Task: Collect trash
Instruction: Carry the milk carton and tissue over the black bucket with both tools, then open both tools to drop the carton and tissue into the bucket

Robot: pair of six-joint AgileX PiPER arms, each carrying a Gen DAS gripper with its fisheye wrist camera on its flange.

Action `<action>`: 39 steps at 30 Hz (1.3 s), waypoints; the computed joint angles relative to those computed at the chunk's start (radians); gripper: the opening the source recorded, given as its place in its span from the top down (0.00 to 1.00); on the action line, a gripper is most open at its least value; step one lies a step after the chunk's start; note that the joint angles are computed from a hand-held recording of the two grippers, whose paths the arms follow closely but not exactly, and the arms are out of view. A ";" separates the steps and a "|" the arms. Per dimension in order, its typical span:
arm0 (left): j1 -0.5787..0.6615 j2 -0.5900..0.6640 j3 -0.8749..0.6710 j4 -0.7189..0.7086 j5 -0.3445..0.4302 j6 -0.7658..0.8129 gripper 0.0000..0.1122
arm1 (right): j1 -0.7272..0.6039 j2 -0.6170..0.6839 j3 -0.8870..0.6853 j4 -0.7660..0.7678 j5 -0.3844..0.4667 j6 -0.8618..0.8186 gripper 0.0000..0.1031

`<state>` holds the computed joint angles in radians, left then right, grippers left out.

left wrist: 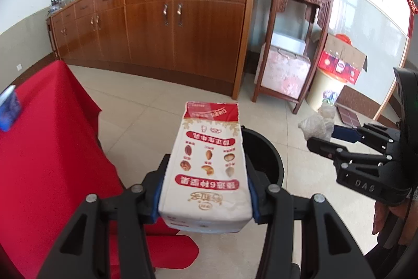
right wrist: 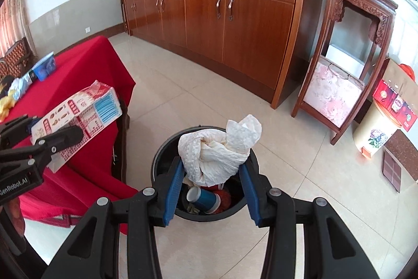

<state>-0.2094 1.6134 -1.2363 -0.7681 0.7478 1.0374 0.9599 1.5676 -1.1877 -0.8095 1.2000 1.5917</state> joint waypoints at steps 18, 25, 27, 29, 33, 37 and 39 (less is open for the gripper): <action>-0.169 0.283 -0.123 0.163 -0.122 -0.181 0.19 | -0.364 0.181 0.249 0.096 -0.581 -0.230 0.15; -0.166 0.248 -0.075 0.261 -0.166 -0.279 0.13 | -0.424 0.167 0.315 0.104 -0.547 -0.115 0.08; -0.168 0.233 -0.063 0.269 -0.174 -0.290 0.12 | -0.412 0.148 0.321 0.104 -0.516 -0.084 0.00; -0.169 0.218 -0.051 0.272 -0.183 -0.284 0.12 | -0.392 0.138 0.313 0.106 -0.479 -0.067 0.00; -0.162 0.169 -0.022 0.263 -0.186 -0.264 0.12 | -0.318 0.100 0.299 0.086 -0.373 -0.011 0.00; -0.158 0.131 -0.018 0.254 -0.168 -0.249 0.11 | -0.255 0.045 0.291 0.060 -0.272 0.045 0.00; -0.154 0.108 -0.005 0.241 -0.167 -0.231 0.11 | -0.231 0.005 0.298 0.051 -0.239 0.078 0.00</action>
<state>-0.3636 1.7209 -1.2416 -0.5268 0.5807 0.8061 0.7288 1.5727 -0.8896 -0.7586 0.9612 1.6700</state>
